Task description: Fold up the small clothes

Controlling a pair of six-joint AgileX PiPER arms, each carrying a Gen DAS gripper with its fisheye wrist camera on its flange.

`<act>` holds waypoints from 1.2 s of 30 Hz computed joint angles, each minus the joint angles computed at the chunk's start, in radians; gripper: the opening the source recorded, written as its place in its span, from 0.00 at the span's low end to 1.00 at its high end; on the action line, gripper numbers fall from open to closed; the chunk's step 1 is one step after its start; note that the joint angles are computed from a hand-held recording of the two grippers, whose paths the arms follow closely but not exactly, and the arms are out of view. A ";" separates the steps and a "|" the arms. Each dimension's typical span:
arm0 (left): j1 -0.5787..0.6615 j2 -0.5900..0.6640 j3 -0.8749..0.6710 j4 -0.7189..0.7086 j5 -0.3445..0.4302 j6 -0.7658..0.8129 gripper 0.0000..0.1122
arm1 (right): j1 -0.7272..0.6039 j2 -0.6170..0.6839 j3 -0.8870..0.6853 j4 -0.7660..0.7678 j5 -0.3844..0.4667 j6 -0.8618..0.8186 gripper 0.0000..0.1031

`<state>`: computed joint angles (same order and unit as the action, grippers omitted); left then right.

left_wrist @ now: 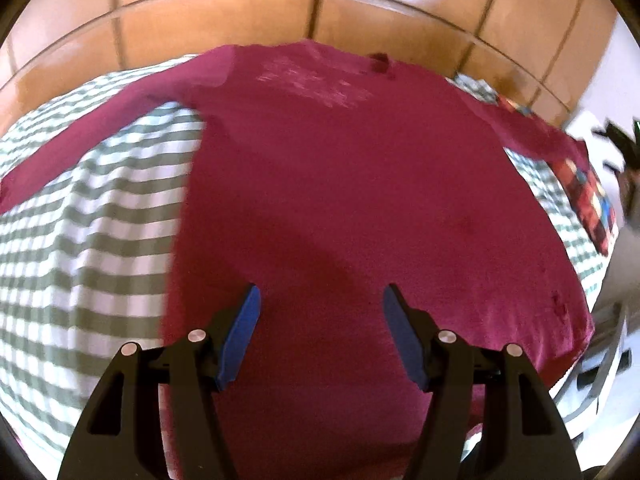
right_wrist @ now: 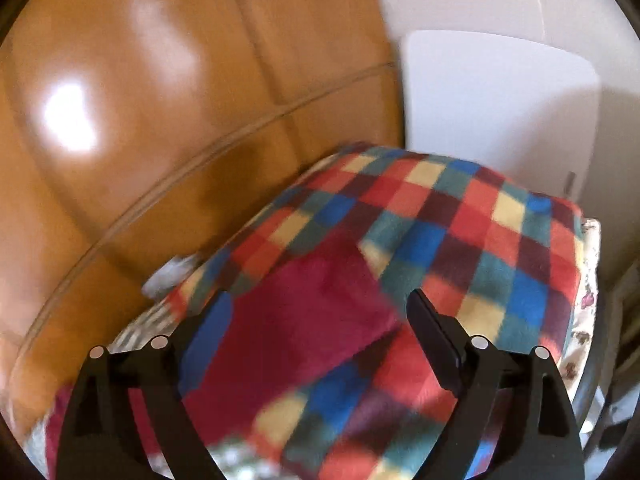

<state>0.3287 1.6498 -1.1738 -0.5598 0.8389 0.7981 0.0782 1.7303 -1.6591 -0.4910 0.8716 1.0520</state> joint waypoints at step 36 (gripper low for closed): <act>0.464 -0.012 0.090 -0.119 0.266 0.370 0.16 | 0.676 -0.096 0.437 0.436 -0.118 -0.140 0.10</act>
<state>0.7929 1.6378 -1.0840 -0.6790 1.1044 1.1680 0.7539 1.6338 -1.2225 -0.0549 0.7540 0.9123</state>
